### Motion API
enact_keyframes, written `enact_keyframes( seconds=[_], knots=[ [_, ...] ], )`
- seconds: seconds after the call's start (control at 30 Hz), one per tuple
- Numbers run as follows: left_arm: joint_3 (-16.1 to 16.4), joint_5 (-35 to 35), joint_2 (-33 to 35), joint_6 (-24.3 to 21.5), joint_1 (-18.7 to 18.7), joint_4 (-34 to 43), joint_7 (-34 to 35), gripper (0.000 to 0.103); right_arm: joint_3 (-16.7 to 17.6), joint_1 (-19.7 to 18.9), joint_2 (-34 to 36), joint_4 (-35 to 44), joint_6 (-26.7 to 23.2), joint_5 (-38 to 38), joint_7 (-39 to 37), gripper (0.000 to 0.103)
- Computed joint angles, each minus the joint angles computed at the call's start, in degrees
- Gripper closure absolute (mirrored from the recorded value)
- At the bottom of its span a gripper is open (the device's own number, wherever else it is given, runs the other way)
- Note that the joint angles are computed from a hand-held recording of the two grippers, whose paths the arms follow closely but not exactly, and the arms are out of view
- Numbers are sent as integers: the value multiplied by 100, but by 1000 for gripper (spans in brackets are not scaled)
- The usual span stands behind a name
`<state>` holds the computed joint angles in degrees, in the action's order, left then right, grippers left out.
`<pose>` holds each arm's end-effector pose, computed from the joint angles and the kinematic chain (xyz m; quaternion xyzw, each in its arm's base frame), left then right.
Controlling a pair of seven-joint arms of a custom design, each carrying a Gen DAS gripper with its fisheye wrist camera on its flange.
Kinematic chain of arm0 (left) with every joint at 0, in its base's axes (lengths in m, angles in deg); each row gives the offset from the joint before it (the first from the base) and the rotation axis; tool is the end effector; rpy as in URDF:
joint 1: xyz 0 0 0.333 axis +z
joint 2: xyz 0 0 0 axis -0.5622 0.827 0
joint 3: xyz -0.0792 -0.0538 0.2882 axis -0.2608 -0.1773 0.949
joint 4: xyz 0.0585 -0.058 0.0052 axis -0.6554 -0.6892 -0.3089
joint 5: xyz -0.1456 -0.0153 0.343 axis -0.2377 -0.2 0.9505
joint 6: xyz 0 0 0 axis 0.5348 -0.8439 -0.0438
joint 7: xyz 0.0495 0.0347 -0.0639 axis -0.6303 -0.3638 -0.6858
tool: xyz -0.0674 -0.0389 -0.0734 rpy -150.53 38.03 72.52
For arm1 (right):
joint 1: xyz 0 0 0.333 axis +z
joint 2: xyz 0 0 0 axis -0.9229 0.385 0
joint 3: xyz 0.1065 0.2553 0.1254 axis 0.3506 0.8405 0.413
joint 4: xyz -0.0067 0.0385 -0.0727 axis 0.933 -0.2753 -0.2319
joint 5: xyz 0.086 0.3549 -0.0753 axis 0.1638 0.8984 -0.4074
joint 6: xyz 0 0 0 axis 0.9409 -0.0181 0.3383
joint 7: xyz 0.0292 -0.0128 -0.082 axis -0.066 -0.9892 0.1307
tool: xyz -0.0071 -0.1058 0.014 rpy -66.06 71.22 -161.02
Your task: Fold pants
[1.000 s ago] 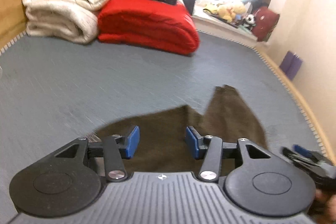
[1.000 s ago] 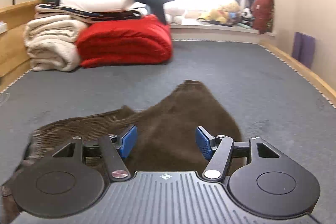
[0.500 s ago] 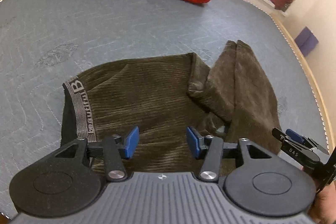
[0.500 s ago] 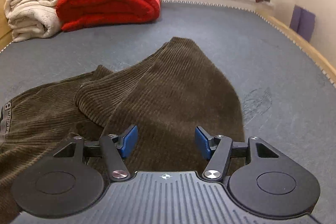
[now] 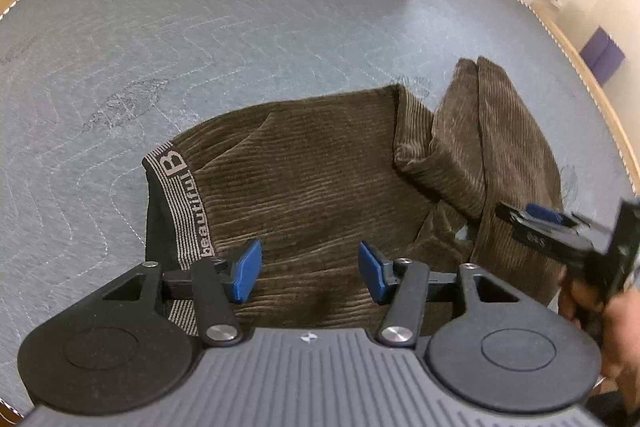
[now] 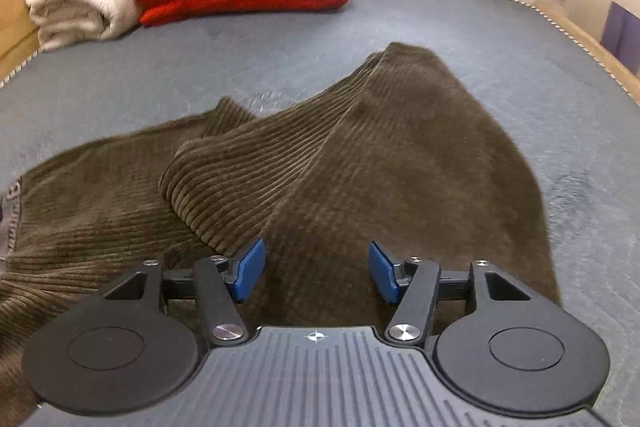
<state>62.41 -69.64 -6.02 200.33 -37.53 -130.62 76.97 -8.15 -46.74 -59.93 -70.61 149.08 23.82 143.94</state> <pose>0.4228 -0.1612 0.5476 -0.7873 0.5632 -0.1953 0.1575 0.5193 0.2802 0.4544 -0.7741 0.5276 -0.1863 0.2962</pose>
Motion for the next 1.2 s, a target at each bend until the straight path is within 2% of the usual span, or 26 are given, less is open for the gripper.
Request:
enact_keyframes(
  seconds=[0.17,0.27,0.33,0.4,0.43,0.5,0.6,0.7,0.83,0.97,1.0,1.03,1.13,1.2],
  knots=[
    [-88,215,-84,-47,-2,-85,78,44,-12,141,309,337,-315,-346,41,31],
    [-84,267,-170,-96,9,-151,88,44,-52,200,343,393,-461,-560,162,33],
    [-78,273,-220,-143,33,-188,62,44,-54,177,295,347,-461,-557,186,39],
    [-78,288,-255,-193,64,-211,28,44,9,87,211,261,-442,-290,47,64],
    [-84,299,-270,-216,76,-219,10,44,83,2,144,177,-407,18,-184,71],
    [-90,329,-286,-253,92,-233,7,44,126,-66,-40,-19,-322,309,-515,92],
    [-129,404,-293,-321,120,-227,-48,44,122,-124,-398,-396,-134,684,-1197,100],
    [-117,390,-353,-270,87,-266,-55,44,-21,-116,-836,-790,-77,1450,-2077,101],
    [-101,329,-452,-185,23,-356,60,43,-495,7,-1545,-1368,-136,2256,-2910,101],
    [-60,224,-597,35,-18,-580,244,42,-1106,132,-2347,-1988,-476,2669,-3648,103],
    [-55,195,-606,46,-16,-629,287,42,-1389,234,-2589,-2127,-763,2878,-4003,103],
    [-33,143,-610,57,-16,-677,325,42,-1523,233,-2767,-2238,-984,2953,-4208,103],
    [54,-65,-565,32,-18,-724,424,42,-1611,-164,-3175,-2510,-1745,2692,-4422,103],
    [13,-36,-569,120,29,-755,464,42,-1538,-485,-3303,-2613,-1943,2479,-4284,102]
  ],
)
